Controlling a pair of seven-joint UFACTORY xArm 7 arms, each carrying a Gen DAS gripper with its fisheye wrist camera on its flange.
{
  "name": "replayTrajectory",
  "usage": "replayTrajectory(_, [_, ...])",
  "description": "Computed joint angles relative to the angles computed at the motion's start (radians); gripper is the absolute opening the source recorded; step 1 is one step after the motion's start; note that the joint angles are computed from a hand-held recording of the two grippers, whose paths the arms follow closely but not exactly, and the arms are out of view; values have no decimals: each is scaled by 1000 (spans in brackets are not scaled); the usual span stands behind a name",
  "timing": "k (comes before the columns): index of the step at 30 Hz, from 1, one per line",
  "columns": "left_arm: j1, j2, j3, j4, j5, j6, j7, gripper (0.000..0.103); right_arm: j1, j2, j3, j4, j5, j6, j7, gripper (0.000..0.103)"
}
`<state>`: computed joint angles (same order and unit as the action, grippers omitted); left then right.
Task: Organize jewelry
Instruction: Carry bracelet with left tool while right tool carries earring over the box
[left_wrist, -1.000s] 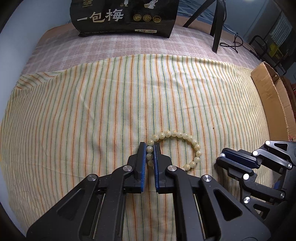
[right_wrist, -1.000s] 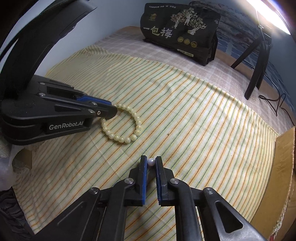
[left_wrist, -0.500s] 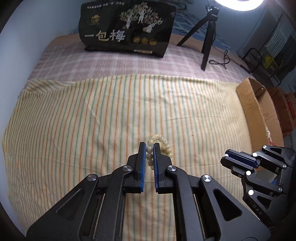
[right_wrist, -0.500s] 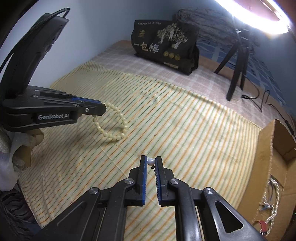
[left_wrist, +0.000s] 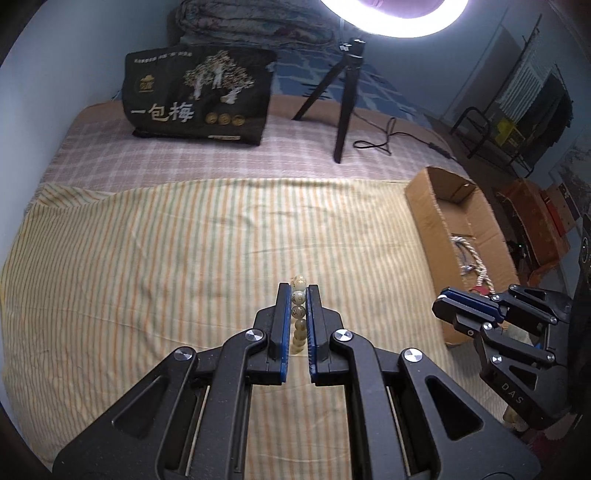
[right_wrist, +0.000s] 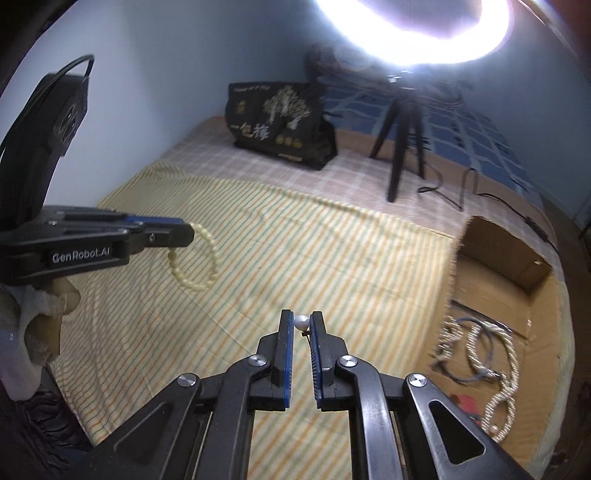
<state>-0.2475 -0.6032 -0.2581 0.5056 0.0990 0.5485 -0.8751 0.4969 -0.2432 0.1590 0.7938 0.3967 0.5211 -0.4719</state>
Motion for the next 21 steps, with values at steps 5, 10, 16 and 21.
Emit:
replayTrajectory(5, [-13,41,-39,49,9,-32,-30,6,-31,-53,-34,-22,-4,23,3,6])
replayTrajectory(10, [-27,102,-62,108,33,-52,-52,6,-64,-83,-62,-30,-11,42,3,6])
replayTrajectory(16, [-38,164,-81,182,74,-68,-78,6,-104,-92,-92,-22,-9,50,2,6])
replayTrajectory(21, [-38,222,-97,247,126,-81,-105,6,-143,-72,-108,-1,-17,50,-1,6])
